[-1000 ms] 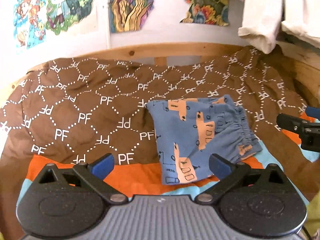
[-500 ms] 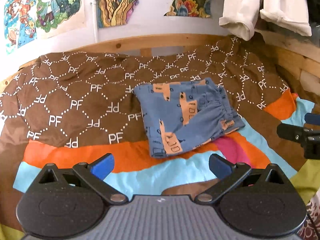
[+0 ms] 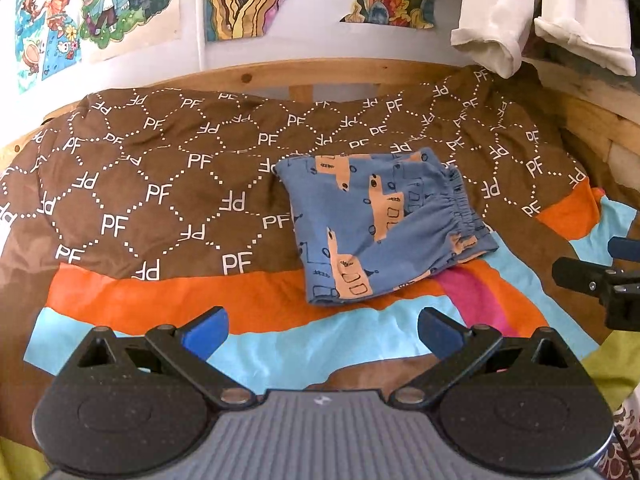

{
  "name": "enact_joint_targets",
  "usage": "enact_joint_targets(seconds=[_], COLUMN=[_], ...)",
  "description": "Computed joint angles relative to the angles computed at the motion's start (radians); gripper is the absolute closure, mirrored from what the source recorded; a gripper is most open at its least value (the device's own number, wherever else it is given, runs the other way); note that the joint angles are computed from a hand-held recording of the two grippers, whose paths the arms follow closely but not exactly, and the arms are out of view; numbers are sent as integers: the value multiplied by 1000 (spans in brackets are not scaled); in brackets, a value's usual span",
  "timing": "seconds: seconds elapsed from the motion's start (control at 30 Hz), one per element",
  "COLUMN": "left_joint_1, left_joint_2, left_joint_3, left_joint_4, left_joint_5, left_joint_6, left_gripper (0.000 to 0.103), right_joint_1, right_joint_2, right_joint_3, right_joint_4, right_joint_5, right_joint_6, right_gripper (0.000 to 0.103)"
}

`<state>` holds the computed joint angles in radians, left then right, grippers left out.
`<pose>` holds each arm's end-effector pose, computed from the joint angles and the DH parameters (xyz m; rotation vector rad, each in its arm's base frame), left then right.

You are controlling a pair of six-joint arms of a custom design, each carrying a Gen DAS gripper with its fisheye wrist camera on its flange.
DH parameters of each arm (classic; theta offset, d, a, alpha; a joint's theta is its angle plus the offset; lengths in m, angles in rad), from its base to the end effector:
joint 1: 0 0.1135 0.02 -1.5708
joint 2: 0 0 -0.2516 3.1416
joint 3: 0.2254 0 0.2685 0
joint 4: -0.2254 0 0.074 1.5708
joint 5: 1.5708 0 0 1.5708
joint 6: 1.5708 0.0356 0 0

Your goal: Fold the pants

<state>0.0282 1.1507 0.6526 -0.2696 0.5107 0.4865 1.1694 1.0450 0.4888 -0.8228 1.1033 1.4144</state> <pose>0.2519 -0.0103 0.1979 0.7464 2.1130 -0.3216 0.0937 0.1393 0.1555 0.3672 1.9991 -0.1561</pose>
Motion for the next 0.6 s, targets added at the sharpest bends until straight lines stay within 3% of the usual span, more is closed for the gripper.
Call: enact_joint_targets(seconds=[0.6], left_joint_1=[-1], left_joint_2=[5], left_joint_3=[4], left_joint_4=[-3], left_joint_5=[-2], left_joint_6=[-3], left_gripper=[0], right_joint_1=[-7], right_joint_2=[-12], right_joint_3=[-8], right_joint_4=[27], right_joint_5=[-9], right_joint_6=[-31], right_gripper=[1])
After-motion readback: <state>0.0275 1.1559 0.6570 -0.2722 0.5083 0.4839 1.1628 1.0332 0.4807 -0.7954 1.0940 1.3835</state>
